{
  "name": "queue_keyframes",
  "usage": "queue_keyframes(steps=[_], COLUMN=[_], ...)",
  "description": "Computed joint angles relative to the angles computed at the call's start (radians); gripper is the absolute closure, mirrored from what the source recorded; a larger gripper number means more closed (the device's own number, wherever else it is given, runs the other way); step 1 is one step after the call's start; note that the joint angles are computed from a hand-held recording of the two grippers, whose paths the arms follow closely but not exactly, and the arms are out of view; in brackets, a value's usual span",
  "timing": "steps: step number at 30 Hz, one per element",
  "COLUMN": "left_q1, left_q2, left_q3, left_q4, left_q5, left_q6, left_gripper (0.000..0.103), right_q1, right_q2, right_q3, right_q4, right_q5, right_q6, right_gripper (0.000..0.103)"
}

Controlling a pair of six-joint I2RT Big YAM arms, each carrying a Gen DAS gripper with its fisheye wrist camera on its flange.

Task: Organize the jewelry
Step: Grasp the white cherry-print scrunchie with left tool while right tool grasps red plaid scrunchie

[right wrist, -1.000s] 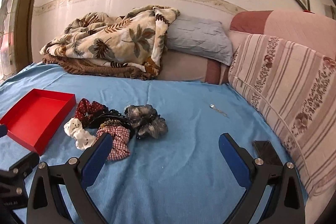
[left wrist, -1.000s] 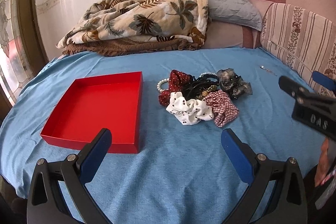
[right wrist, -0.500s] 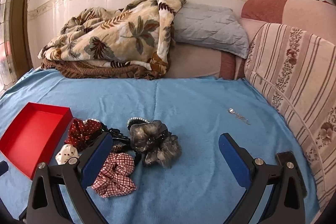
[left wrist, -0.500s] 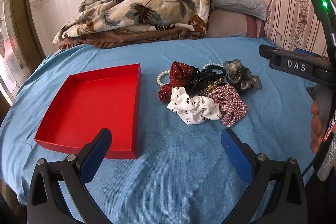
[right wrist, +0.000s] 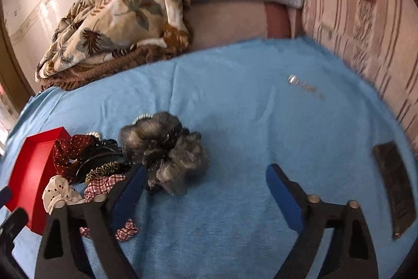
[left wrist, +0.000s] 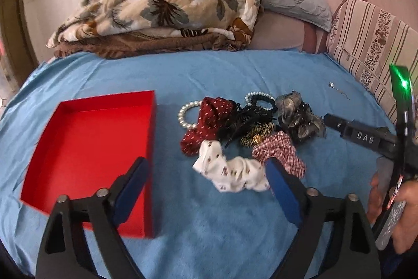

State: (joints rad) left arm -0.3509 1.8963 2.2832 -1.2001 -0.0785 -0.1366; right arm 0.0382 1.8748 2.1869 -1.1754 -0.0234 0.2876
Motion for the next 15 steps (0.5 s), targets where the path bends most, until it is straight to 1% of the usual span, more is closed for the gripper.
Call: queue_keyframes(steps=[2, 4, 6, 8, 10, 11, 12, 13, 15], left_q1=[0.003, 0.007, 0.015, 0.020, 0.018, 0.017, 0.016, 0.017, 0.019], left_q2=[0.044, 0.089, 0.150, 0.173, 0.175, 0.174, 0.182, 0.194, 0.215], left_q3=[0.068, 0.138, 0.236, 0.266, 0.256, 0.248, 0.255, 0.271, 0.295], left_q4=[-0.037, -0.068, -0.135, -0.156, -0.152, -0.148, -0.156, -0.171, -0.194], left_q5=[0.017, 0.010, 0.035, 0.058, 0.056, 0.059, 0.070, 0.076, 0.090], left_q6=[-0.001, -0.009, -0.017, -0.020, -0.006, 0.002, 0.010, 0.016, 0.017], left_gripper=[0.019, 0.019, 0.019, 0.019, 0.021, 0.024, 0.033, 0.037, 0.049], right_q1=[-0.009, -0.014, -0.016, -0.017, -0.012, -0.009, -0.006, -0.005, 0.003], right_q2=[0.019, 0.037, 0.054, 0.061, 0.065, 0.062, 0.056, 0.052, 0.045], right_q3=[0.017, 0.034, 0.049, 0.054, 0.060, 0.053, 0.043, 0.037, 0.024], right_q4=[-0.011, -0.023, -0.038, -0.051, -0.065, -0.063, -0.054, -0.049, -0.032], right_q5=[-0.047, -0.082, -0.130, -0.177, -0.213, -0.227, -0.245, -0.260, -0.286], right_q6=[0.010, 0.015, 0.022, 0.026, 0.013, 0.008, 0.005, 0.001, -0.014], right_gripper=[0.020, 0.023, 0.025, 0.028, 0.029, 0.031, 0.032, 0.033, 0.036])
